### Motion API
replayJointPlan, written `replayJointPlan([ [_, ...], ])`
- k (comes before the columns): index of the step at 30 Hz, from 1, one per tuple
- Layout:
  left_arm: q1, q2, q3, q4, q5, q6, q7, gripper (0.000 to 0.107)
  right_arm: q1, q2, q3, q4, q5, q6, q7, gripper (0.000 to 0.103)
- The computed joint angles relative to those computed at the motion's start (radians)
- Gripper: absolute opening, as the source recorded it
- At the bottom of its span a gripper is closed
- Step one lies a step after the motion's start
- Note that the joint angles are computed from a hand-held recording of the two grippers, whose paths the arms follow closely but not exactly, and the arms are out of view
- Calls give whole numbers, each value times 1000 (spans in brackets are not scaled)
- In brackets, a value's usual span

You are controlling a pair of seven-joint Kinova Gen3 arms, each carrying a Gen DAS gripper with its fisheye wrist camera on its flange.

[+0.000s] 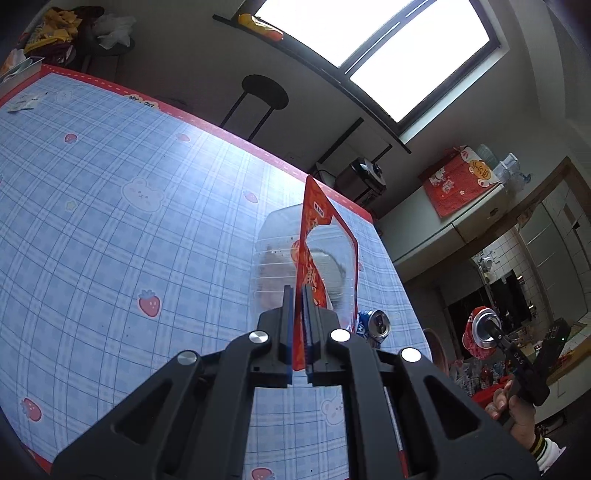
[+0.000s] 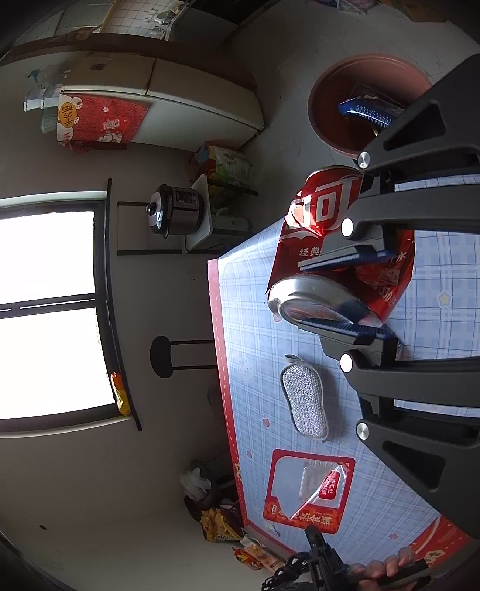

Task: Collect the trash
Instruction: 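Drop the red can into the bucket with the right gripper while the left carries the tray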

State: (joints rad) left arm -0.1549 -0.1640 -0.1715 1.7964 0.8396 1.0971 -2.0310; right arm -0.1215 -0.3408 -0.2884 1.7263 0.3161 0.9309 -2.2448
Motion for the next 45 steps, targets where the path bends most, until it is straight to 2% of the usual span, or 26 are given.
replayJointPlan([
  [8,84,-47,57,-92,28,-44,76,8,42,-102,92,20,-34,16,91,26],
  [17,249,-43,173,-190,-32,-196,238,8,112,-158,353,-12,-131,29,339,26],
  [23,355,-21,254,-226,-100,-307,364,8,110,-120,547,-62,-229,38,531,26],
  [29,437,15,321,-269,-207,-388,494,8,114,-62,686,-105,-353,42,667,26],
  [34,494,54,375,-316,-313,-434,600,8,119,-3,791,-140,-470,88,765,28],
  [36,515,73,393,-338,-355,-445,635,8,137,8,808,-144,-497,88,795,36],
  [39,545,102,414,-373,-414,-451,680,8,169,9,816,-141,-534,72,833,57],
  [41,566,122,428,-398,-455,-453,706,8,199,7,808,-145,-547,64,850,60],
  [45,604,164,443,-448,-506,-446,722,8,255,-11,800,-155,-573,62,872,78],
])
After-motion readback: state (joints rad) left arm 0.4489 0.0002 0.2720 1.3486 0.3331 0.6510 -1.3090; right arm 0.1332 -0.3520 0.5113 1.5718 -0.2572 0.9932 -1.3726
